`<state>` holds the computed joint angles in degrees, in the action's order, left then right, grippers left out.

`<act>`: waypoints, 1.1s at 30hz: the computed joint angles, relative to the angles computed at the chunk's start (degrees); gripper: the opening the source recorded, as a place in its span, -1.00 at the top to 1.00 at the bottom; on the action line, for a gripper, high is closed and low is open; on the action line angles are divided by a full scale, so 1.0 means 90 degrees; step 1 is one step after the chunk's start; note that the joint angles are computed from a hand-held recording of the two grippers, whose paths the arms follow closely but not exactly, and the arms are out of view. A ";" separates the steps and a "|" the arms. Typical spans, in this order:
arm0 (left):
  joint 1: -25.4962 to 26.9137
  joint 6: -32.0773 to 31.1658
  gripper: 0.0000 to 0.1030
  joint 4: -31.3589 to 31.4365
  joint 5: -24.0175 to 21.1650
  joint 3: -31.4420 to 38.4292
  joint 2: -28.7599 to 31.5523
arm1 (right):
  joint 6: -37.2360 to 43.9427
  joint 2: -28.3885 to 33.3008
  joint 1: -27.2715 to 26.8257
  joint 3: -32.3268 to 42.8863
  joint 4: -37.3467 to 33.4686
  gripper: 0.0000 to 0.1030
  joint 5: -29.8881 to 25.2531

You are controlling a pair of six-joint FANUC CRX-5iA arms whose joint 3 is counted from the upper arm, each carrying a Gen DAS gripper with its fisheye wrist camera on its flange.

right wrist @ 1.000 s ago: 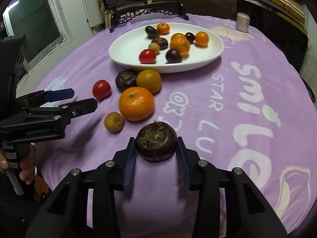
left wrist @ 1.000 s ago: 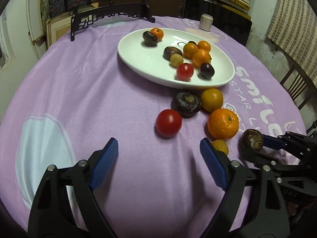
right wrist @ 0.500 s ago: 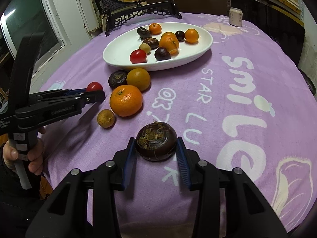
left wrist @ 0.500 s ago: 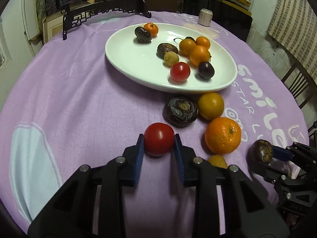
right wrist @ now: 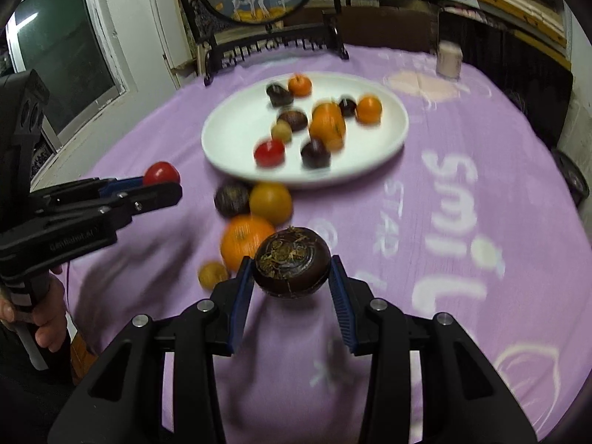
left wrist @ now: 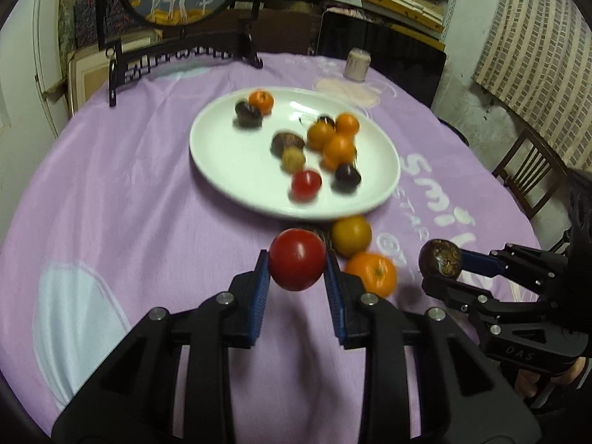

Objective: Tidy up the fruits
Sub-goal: 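Carry both fruits over the white plate and open both tools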

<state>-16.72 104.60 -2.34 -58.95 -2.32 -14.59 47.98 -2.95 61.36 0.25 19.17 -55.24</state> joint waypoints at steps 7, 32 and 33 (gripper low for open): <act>0.0426 -0.0084 0.42 -0.0026 -0.0252 0.1342 0.1034 | 0.1084 0.1275 -0.0643 0.1973 -0.0592 0.19 -0.0358; 0.1042 0.0056 -0.12 0.0588 0.0275 0.1980 0.2059 | 0.1072 0.2918 -0.1194 0.3462 0.0217 -0.14 -0.0272; 0.1075 0.0060 -0.12 0.0697 0.0345 0.1797 0.1916 | 0.0922 0.2777 -0.1176 0.3244 0.0332 -0.14 -0.0166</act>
<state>-7.05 105.14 3.93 -55.85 13.85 2.65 56.29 22.03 50.77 29.44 22.16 -56.73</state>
